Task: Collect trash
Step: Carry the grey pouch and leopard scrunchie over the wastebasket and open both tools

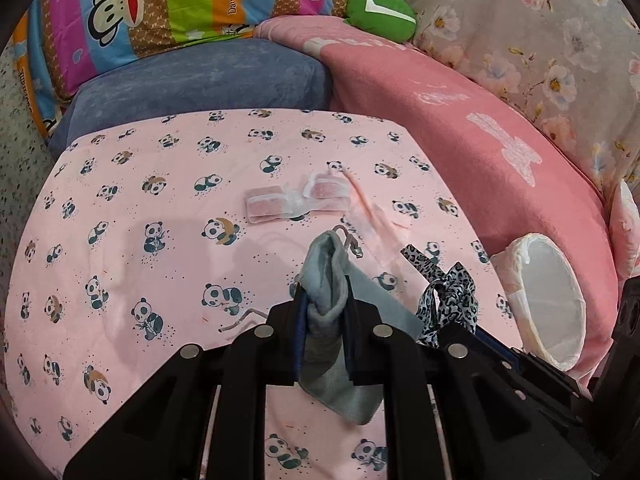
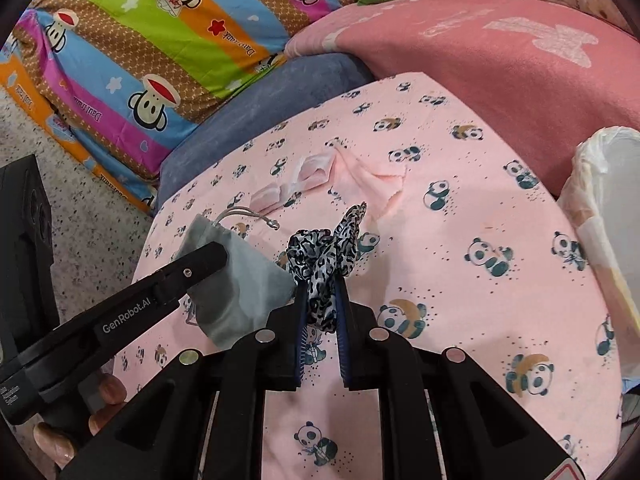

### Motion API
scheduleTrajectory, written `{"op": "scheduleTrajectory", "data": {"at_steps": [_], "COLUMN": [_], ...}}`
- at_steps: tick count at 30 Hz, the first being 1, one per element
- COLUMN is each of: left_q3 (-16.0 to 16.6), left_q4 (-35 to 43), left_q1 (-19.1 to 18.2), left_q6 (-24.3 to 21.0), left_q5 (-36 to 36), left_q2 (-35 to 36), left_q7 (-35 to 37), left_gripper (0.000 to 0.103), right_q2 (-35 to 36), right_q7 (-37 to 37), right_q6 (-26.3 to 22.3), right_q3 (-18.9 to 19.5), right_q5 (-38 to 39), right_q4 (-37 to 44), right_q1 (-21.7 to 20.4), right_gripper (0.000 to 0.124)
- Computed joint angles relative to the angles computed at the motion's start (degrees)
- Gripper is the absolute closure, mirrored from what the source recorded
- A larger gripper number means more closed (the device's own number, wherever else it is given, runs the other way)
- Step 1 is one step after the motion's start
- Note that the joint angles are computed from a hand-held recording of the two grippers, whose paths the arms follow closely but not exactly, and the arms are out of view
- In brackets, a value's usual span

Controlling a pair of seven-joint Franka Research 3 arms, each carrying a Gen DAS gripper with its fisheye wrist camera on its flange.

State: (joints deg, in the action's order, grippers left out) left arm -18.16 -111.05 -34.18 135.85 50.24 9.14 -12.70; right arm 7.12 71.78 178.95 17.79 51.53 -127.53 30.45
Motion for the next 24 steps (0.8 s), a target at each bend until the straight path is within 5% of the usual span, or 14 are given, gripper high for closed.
{"op": "scheduleTrajectory", "data": {"at_steps": [12, 24], "left_q3": [0.1, 3.8], "left_q4": [15.1, 33.3], "left_q1": [-6.0, -13.2], "left_q6": [-8.0, -9.7], "left_q5": [3.4, 2.0], "left_q2": [6.8, 18.6], "left_q7": [5.5, 15.7], "left_gripper": [0.088, 0.088], "right_q2": [-13.2, -23.2], "right_q7": [-8.0, -4.4], "right_q6": [1.4, 2.3], "right_q3": [-7.2, -16.9], "right_q5": [9.2, 3.9], "right_q4": [-7.9, -16.3], "right_q1": [2.6, 3.8], "right_gripper": [0.110, 0.110]}}
